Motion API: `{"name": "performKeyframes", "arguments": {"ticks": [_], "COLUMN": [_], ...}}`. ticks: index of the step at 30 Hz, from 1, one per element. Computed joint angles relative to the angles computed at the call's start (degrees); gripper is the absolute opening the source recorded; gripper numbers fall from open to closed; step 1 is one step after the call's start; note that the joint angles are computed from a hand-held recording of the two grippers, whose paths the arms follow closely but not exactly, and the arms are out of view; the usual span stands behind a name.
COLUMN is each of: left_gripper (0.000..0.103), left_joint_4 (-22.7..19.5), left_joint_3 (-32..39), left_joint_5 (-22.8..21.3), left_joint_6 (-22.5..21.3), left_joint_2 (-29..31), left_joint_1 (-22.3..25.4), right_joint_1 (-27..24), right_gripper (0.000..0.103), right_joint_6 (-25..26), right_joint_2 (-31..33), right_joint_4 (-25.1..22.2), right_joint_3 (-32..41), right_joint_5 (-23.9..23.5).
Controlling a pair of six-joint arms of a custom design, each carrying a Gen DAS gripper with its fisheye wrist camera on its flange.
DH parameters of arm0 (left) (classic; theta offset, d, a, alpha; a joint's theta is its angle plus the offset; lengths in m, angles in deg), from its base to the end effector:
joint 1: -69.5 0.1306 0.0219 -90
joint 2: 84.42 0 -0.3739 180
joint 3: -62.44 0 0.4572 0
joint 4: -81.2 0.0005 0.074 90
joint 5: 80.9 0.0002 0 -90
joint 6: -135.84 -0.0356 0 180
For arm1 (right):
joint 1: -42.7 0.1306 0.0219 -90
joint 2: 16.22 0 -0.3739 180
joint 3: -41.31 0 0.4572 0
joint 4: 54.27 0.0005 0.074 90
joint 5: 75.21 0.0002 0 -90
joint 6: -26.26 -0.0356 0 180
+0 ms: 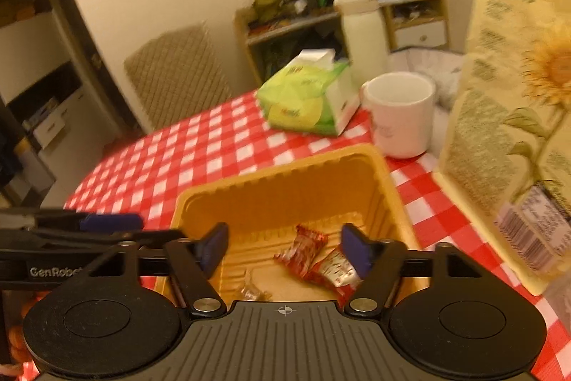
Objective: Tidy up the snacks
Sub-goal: 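Open the right gripper to drop the brown-and-red candy into the tray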
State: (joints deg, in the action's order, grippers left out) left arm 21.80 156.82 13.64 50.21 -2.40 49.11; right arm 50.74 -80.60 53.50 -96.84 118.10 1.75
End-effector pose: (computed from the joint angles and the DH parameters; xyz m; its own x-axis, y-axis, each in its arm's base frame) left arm 0.4591 -0.1742 0.5185 -0.7143 0.1845 -0.6751 0.3445 0.9324 -0.1097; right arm 0.4291 0.0682 0.4743 -0.6426 0.1946 -0.7411 -0.1377 0.9221 0.3615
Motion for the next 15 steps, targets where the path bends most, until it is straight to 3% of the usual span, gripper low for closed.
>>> {"name": "performKeyframes", "arguments": {"ticks": [7, 15], "left_gripper": [0.081, 0.085], "left_joint_4": [0.1, -0.6], "left_joint_3": [-1.5, -3.8], "left_joint_5": [0.6, 1.7], "left_joint_6": [0.7, 1.3], "left_joint_2": [-2.8, -6.8], "left_joint_1": [0.2, 0.0], "right_joint_1": [-0.9, -2.1], "right_gripper": [0.085, 0.093], "right_joint_6": [-2.7, -4.0], "right_joint_2": [-2.1, -6.3], "right_joint_4": [-3.1, -6.3], "right_joint_3": [-0.3, -2.0], "right_joint_5": [1.8, 4.3]}}
